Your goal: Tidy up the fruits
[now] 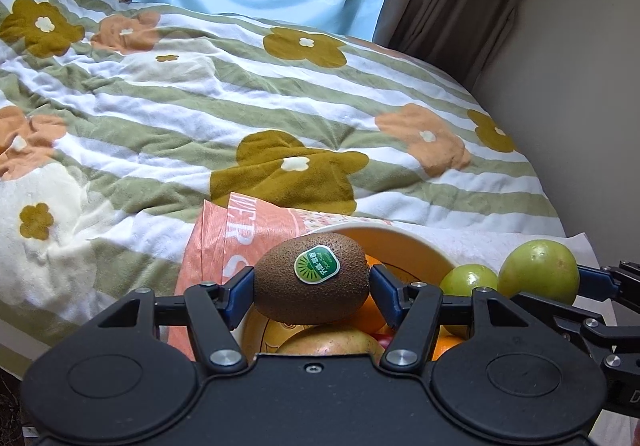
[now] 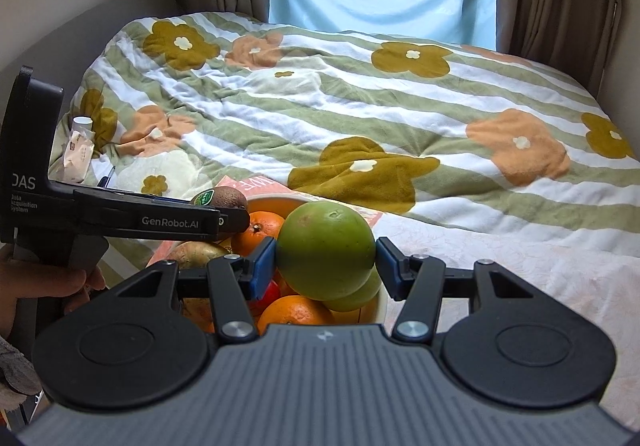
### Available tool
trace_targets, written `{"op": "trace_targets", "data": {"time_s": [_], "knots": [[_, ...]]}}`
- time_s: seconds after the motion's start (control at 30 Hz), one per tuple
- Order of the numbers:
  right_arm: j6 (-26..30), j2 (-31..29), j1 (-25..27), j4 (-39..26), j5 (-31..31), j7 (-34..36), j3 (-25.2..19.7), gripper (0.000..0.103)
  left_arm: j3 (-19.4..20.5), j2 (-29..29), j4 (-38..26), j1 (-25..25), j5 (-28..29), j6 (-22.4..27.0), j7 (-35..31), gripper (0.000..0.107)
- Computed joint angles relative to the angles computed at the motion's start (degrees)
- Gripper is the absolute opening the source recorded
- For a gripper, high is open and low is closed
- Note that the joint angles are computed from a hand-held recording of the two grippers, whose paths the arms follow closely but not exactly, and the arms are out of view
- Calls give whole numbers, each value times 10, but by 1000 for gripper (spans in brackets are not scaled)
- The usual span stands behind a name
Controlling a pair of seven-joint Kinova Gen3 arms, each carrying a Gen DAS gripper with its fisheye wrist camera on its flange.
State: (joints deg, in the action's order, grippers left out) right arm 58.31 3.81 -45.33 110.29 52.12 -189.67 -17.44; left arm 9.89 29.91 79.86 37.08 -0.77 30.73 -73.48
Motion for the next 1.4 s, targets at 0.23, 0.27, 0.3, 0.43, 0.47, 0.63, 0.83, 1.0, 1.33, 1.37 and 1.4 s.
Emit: {"op": "trace_targets", "data": {"time_s": [0.23,0.27,0.3,0.43,0.47,0.63,0.83,1.0,1.33,1.37,1.4], "knots": [[-7,5,-1,-1,2,3,2,69,-11,-17,29,12,-20,-33,2,84],[-6,6,-2,-1,2,4,2,69,-10,-19,31,12,-21,-34,2,84],[-6,5,-2,-1,2,4,2,69,-10,-21,33,11,-21,-35,2,84],[-7,5,-4,-4,4,18,2,69,-28,-45,59,23,-38,-53,21,85],[-8,5,-4,-5,5,22,1,69,-34,-52,67,28,-46,-58,29,85],[-17,12,-4,-14,4,50,4,69,-76,-87,106,68,-112,-77,86,85],[-48,30,-5,-15,8,94,14,69,-111,-117,148,107,-211,-86,173,90],[-70,47,-10,-14,13,109,25,69,-99,-133,178,96,-253,-94,213,94],[-30,60,-63,1,89,24,30,97,-103,-148,207,107,-327,-105,279,94],[-14,63,-71,3,101,7,27,100,-108,-150,212,112,-342,-108,292,94],[-2,64,-77,4,107,-4,24,100,-110,-152,217,116,-354,-112,303,94]]}}
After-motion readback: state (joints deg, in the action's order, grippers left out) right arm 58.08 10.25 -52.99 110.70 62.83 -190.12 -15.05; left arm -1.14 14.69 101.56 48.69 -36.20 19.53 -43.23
